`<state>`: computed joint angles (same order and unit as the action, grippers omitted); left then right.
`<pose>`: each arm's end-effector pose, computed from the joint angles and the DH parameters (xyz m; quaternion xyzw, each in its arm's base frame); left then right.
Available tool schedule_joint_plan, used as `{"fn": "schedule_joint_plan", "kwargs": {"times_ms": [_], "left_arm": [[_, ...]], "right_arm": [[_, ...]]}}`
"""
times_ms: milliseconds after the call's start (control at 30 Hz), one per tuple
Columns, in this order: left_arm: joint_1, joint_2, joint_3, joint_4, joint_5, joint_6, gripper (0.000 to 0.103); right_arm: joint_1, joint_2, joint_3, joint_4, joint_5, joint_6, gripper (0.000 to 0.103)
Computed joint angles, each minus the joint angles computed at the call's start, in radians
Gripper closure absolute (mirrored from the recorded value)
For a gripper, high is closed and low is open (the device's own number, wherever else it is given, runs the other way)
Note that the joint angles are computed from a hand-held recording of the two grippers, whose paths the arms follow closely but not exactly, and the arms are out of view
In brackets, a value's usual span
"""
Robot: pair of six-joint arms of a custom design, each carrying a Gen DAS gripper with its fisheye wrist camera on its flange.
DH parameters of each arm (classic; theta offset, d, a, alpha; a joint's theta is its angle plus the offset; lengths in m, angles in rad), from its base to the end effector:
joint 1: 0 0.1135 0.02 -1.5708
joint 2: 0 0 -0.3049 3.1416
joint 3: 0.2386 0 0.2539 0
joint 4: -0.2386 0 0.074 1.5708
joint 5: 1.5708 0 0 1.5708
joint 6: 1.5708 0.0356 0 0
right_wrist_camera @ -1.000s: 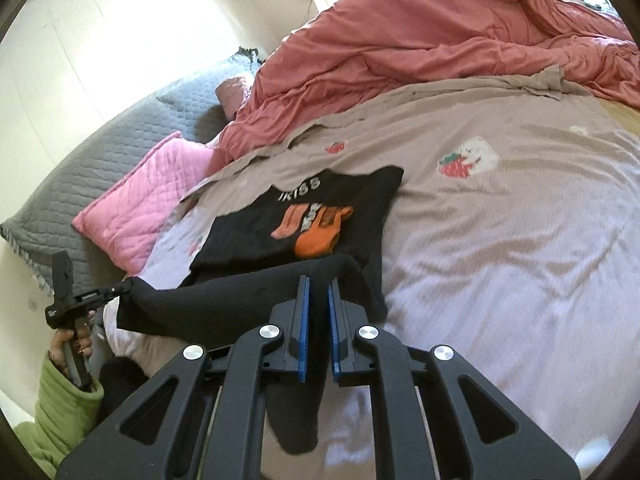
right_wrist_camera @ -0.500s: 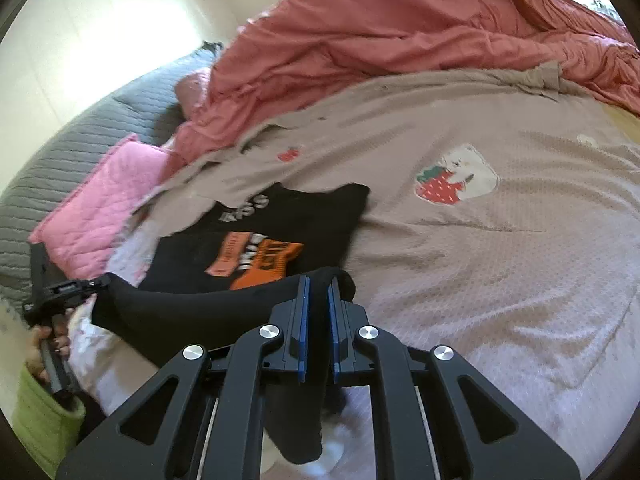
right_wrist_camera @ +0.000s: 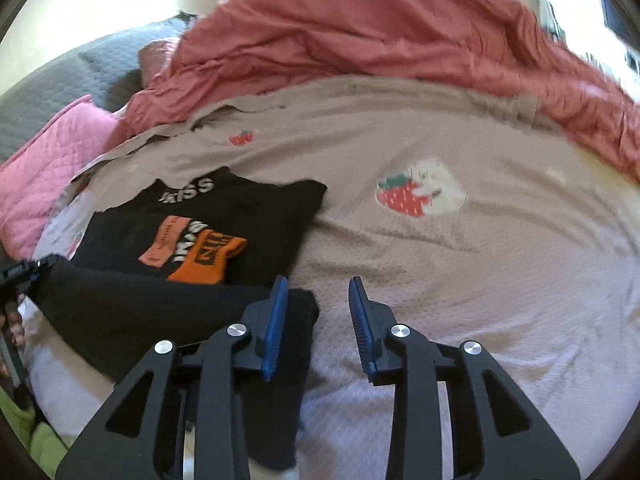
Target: Fold small clothes
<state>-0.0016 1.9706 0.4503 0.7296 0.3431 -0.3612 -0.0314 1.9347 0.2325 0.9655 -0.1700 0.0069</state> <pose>0.2867 -0.0124 0.0746 -0.0991 0.9082 -0.2229 0.3400 0.2366 -0.0014 0.0727 -0.0169 0.9115 0.0727 0.4045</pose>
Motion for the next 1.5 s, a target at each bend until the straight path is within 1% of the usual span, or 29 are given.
{"fn": "schedule_joint_plan", "kwargs": {"times_ms": [33, 100, 133, 200, 233, 267, 333, 367, 400, 433, 467, 500, 633, 700, 733, 800, 833, 867, 900, 933, 1000, 1100, 1167, 1367, 1500], "left_arm": [[0.004, -0.011, -0.017, 0.013, 0.003, -0.003, 0.077], [0.004, -0.036, -0.048, 0.044, -0.005, -0.008, 0.075], [-0.005, -0.050, -0.062, 0.055, -0.028, -0.007, 0.075], [-0.025, -0.067, -0.077, 0.064, -0.075, 0.004, 0.075], [-0.037, -0.074, -0.084, 0.066, -0.100, 0.012, 0.074], [-0.044, -0.077, -0.088, 0.069, -0.114, 0.016, 0.071], [-0.048, -0.079, -0.101, 0.084, -0.128, 0.022, 0.069], [-0.052, -0.081, -0.108, 0.091, -0.144, 0.025, 0.068], [-0.051, -0.084, -0.113, 0.092, -0.153, 0.028, 0.067], [-0.048, -0.087, -0.116, 0.093, -0.156, 0.029, 0.065], [-0.040, -0.086, -0.122, 0.101, -0.149, 0.027, 0.063], [-0.030, -0.085, -0.127, 0.111, -0.136, 0.024, 0.063], [-0.012, -0.089, -0.140, 0.133, -0.130, 0.020, 0.062], [-0.008, -0.095, -0.145, 0.140, -0.136, 0.019, 0.062], [-0.003, -0.097, -0.150, 0.148, -0.131, 0.017, 0.060], [0.000, -0.101, -0.154, 0.156, -0.130, 0.016, 0.058], [0.001, -0.103, -0.155, 0.157, -0.133, 0.017, 0.058], [0.002, -0.106, -0.158, 0.159, -0.136, 0.017, 0.058], [0.002, -0.109, -0.158, 0.158, -0.134, 0.017, 0.058], [0.003, -0.111, -0.158, 0.158, -0.131, 0.017, 0.057], [0.005, -0.114, -0.160, 0.159, -0.125, 0.016, 0.057], [0.001, -0.122, -0.163, 0.161, -0.126, 0.019, 0.057], [-0.005, -0.127, -0.166, 0.164, -0.130, 0.023, 0.057], [-0.013, -0.123, -0.164, 0.163, -0.143, 0.026, 0.054], [0.000, -0.121, -0.160, 0.158, -0.115, 0.021, 0.054]], "right_arm": [[0.028, -0.020, -0.029, 0.023, 0.011, -0.015, 0.058], [0.113, -0.048, -0.088, 0.076, 0.061, -0.054, 0.055], [0.178, -0.049, -0.120, 0.117, 0.097, -0.072, 0.053], [0.278, -0.046, -0.147, 0.151, 0.126, -0.105, 0.050], [0.361, -0.024, -0.151, 0.174, 0.175, -0.131, 0.048], [0.412, -0.024, -0.135, 0.152, 0.211, -0.145, 0.048], [0.511, 0.017, -0.109, 0.149, 0.286, -0.185, 0.048], [0.543, 0.030, -0.090, 0.130, 0.304, -0.199, 0.047], [0.568, 0.042, -0.072, 0.110, 0.313, -0.211, 0.045], [0.600, 0.064, -0.050, 0.099, 0.334, -0.230, 0.040], [0.623, 0.079, -0.038, 0.096, 0.354, -0.243, 0.036], [0.646, 0.097, -0.026, 0.097, 0.378, -0.257, 0.031], [0.739, 0.204, 0.037, 0.097, 0.522, -0.349, 0.023], [0.775, 0.271, 0.078, 0.094, 0.607, -0.379, 0.023], [0.784, 0.309, 0.093, 0.120, 0.631, -0.400, 0.023], [0.772, 0.333, 0.098, 0.161, 0.618, -0.408, 0.026], [0.752, 0.315, 0.108, 0.129, 0.592, -0.393, 0.043], [0.737, 0.296, 0.117, 0.092, 0.579, -0.380, 0.052], [0.721, 0.278, 0.129, 0.057, 0.568, -0.370, 0.064], [0.699, 0.255, 0.131, 0.043, 0.537, -0.358, 0.070], [0.676, 0.206, 0.126, 0.020, 0.486, -0.328, 0.079], [0.616, 0.105, 0.154, -0.092, 0.386, -0.290, 0.083], [0.594, 0.067, 0.173, -0.147, 0.346, -0.276, 0.084], [0.484, -0.013, 0.284, -0.363, 0.143, -0.235, 0.085], [0.450, -0.029, 0.299, -0.433, 0.060, -0.249, 0.084]]}}
